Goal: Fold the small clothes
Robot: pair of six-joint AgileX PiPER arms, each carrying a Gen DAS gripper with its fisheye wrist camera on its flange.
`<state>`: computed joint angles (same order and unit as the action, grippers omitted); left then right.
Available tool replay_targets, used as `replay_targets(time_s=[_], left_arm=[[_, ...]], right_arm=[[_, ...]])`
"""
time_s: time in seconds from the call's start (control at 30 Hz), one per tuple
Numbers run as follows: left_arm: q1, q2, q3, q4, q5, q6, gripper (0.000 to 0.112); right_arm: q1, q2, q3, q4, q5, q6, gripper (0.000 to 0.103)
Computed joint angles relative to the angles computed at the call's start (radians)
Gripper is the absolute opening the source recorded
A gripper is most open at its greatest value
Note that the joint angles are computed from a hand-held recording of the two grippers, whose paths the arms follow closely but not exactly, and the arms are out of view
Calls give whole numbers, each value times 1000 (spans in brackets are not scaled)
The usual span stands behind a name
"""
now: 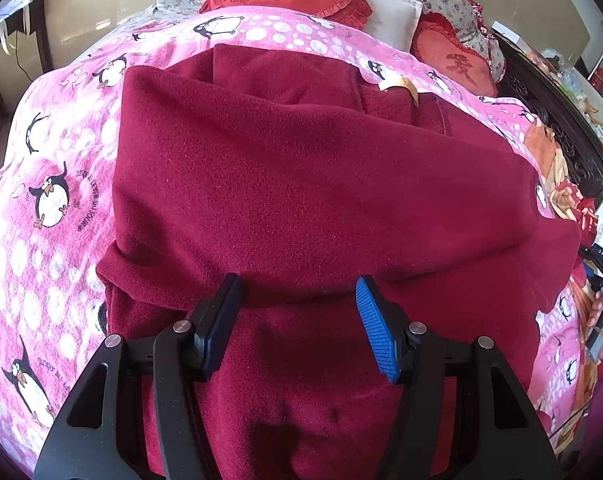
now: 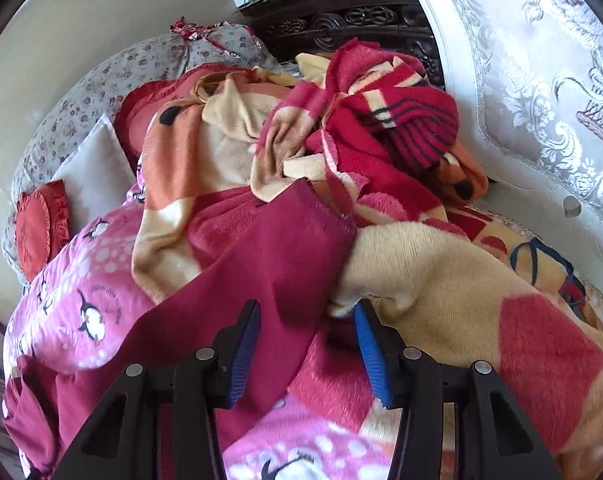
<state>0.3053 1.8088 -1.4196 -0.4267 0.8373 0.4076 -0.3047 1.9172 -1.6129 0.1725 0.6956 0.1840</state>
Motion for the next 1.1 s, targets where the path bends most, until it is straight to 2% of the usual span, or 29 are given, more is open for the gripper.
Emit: replay_targets(time_s=[0.07, 0.1, 0.13, 0.2, 0.3, 0.4, 0.53, 0.63, 0.77, 0.87, 1.1], left_arm=[[-8, 0, -3, 11, -2, -12, 59], [-10, 0, -4, 13, -1, -15, 59], [-9, 0, -7, 12, 2, -15, 59], [-2, -2, -9, 0, 10, -4, 59], [18, -7, -8, -23, 18, 22, 59], [40, -19, -4, -51, 22, 46, 59], [76, -42, -1, -102, 33, 82, 59], [112, -54, -9, -137, 53, 110, 59], [162, -67, -25, -170, 81, 136, 59], [204, -75, -37, -192, 100, 150, 59], [286, -64, -68, -216, 133, 162, 59]], right_arm=[[-6, 24, -10, 7, -18, -4, 42], [-3, 26, -5, 7, -28, -5, 29], [-3, 24, -1, 19, -32, -16, 20], [-16, -3, 20, 100, -41, -87, 8], [-12, -111, 75, 148, -73, -160, 7], [-8, -216, 73, 217, -53, -234, 6], [48, -305, -49, 283, 41, -290, 6], [165, -312, -168, 269, 101, -296, 6], [363, -240, -316, 220, 142, -268, 6], [530, -120, -449, 160, 170, -222, 6], [828, 271, -793, 139, 271, -166, 6]])
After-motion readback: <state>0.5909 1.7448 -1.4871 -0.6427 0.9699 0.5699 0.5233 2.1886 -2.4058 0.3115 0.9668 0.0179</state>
